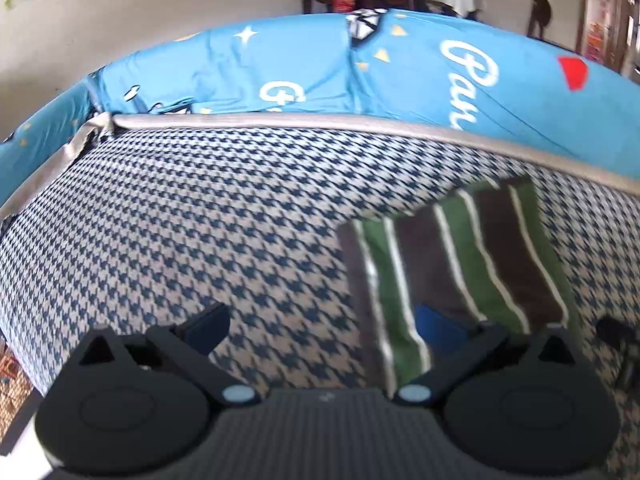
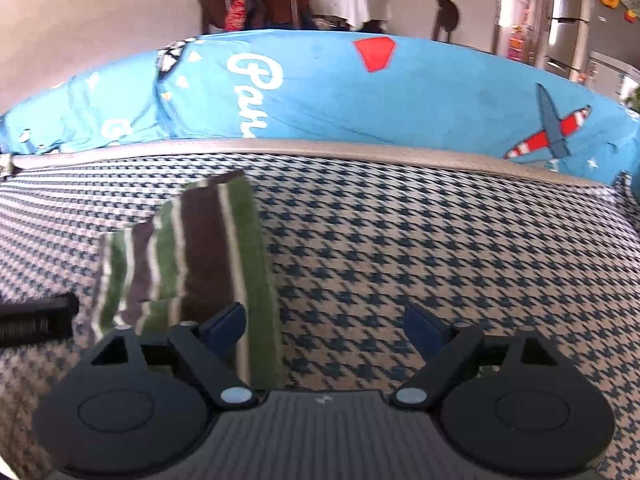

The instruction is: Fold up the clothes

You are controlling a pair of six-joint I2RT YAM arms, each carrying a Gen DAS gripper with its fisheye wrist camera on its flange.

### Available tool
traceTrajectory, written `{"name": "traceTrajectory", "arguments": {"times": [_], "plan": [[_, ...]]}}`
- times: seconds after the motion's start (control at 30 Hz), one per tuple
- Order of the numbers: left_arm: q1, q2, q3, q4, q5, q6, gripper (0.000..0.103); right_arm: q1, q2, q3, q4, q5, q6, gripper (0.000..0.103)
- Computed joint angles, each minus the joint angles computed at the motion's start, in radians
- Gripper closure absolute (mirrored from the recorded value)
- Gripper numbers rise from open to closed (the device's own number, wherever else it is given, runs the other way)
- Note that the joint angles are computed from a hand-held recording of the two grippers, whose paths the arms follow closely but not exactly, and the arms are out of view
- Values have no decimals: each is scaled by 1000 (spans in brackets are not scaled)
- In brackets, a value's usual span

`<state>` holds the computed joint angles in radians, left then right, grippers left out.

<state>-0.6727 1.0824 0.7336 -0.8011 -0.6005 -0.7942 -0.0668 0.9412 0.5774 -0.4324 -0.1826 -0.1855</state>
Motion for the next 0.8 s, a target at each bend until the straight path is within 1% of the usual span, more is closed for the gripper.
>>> {"name": "traceTrajectory", "arguments": {"times": [0.1,0.2,0.27,0.37,0.43,0.6,0.67,0.8], "plan": [[95,-25,-1,25,70,68,0,38,-3,-2,-4,-18,2,25],[170,-15,7,44,135,107,0,76,-2,-3,-6,-38,10,31],[218,-5,18,55,174,149,0,94,2,-1,-7,-66,16,31],[275,11,41,67,180,221,0,114,13,-2,-1,-111,19,31],[302,9,49,79,173,250,0,135,36,-8,33,-78,26,31],[331,-11,36,92,205,283,0,114,156,29,104,-60,78,31],[332,-18,26,89,212,290,0,95,204,49,118,-67,99,31],[316,-39,-2,88,213,304,0,61,291,76,141,-103,100,31]]}}
